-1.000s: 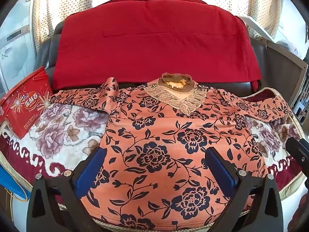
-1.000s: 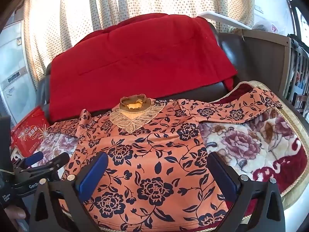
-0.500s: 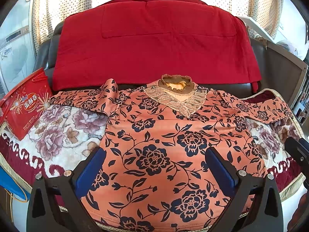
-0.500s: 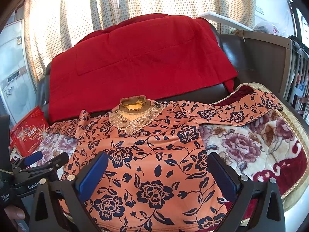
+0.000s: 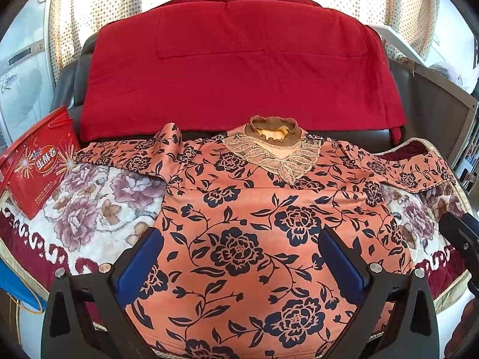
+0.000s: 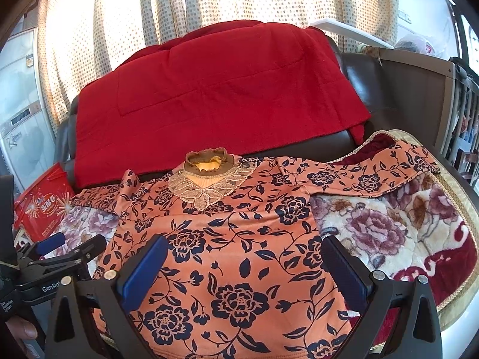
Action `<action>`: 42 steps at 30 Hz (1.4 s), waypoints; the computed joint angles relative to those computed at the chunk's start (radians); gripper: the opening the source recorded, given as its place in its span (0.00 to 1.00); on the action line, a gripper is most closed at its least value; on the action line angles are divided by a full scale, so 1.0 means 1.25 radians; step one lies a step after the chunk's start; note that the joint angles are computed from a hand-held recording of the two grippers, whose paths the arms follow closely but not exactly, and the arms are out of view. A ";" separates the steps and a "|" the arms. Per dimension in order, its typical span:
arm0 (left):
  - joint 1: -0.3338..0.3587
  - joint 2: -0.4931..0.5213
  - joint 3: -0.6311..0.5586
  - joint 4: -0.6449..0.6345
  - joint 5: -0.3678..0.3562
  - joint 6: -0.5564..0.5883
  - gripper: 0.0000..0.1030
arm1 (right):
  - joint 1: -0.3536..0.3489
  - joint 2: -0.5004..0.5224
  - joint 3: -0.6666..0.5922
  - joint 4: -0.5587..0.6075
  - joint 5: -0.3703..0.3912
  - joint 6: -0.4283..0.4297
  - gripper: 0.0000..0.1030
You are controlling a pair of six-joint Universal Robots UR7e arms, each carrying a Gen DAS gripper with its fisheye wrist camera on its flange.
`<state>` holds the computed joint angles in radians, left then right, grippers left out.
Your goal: Fold small clothes
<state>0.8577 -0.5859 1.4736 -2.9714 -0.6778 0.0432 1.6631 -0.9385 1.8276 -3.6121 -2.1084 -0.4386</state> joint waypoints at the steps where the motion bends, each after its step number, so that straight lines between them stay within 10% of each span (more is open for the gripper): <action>1: 0.000 0.000 0.001 -0.003 0.000 0.001 1.00 | 0.000 0.000 0.000 0.000 0.001 0.000 1.00; 21: 0.025 0.015 -0.038 0.057 0.000 0.002 1.00 | -0.023 -0.001 -0.017 0.059 0.027 0.020 1.00; 34: 0.171 -0.017 -0.003 0.084 0.014 -0.100 1.00 | -0.393 -0.201 -0.049 0.211 0.504 0.513 0.99; 42: 0.209 0.002 -0.057 0.074 -0.002 -0.120 1.00 | -0.470 -0.108 -0.343 0.357 0.543 0.653 0.86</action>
